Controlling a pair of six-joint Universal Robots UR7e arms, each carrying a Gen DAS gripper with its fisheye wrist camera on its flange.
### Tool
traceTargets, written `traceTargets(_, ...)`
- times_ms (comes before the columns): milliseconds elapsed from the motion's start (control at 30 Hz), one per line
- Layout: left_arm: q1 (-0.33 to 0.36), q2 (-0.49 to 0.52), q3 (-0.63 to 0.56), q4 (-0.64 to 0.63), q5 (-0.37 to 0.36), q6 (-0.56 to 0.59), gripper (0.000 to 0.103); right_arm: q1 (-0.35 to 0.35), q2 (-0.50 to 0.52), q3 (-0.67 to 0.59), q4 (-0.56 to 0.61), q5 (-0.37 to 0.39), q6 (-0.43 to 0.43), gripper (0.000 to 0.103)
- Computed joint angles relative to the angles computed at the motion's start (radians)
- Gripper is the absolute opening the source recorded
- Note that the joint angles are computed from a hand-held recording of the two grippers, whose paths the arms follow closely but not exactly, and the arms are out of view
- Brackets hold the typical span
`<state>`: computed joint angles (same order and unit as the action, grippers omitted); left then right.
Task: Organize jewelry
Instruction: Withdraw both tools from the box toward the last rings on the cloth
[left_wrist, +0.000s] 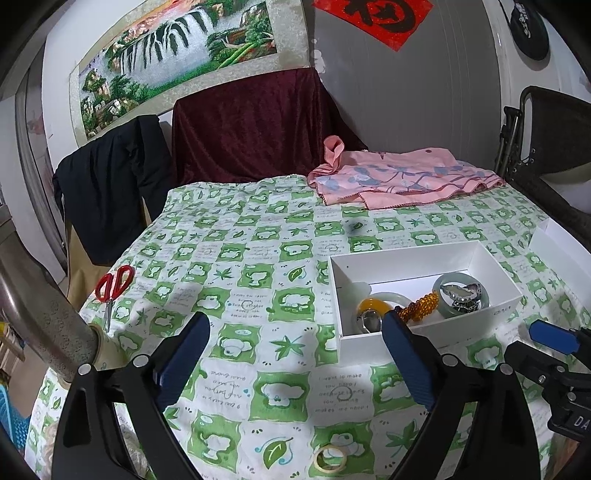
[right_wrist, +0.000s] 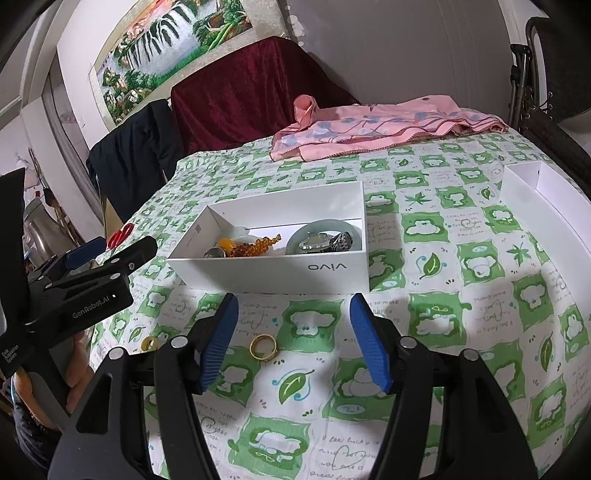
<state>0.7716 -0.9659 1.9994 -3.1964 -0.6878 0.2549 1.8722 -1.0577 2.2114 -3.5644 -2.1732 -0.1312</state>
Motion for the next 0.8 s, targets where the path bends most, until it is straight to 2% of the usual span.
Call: traceTargets(800, -0.007, -0.023, 0.048, 0.003, 0.026, -0.02, 0.093, 0.006, -0.011, 0.033, -0.016, 0.0, 0.024, 0.06)
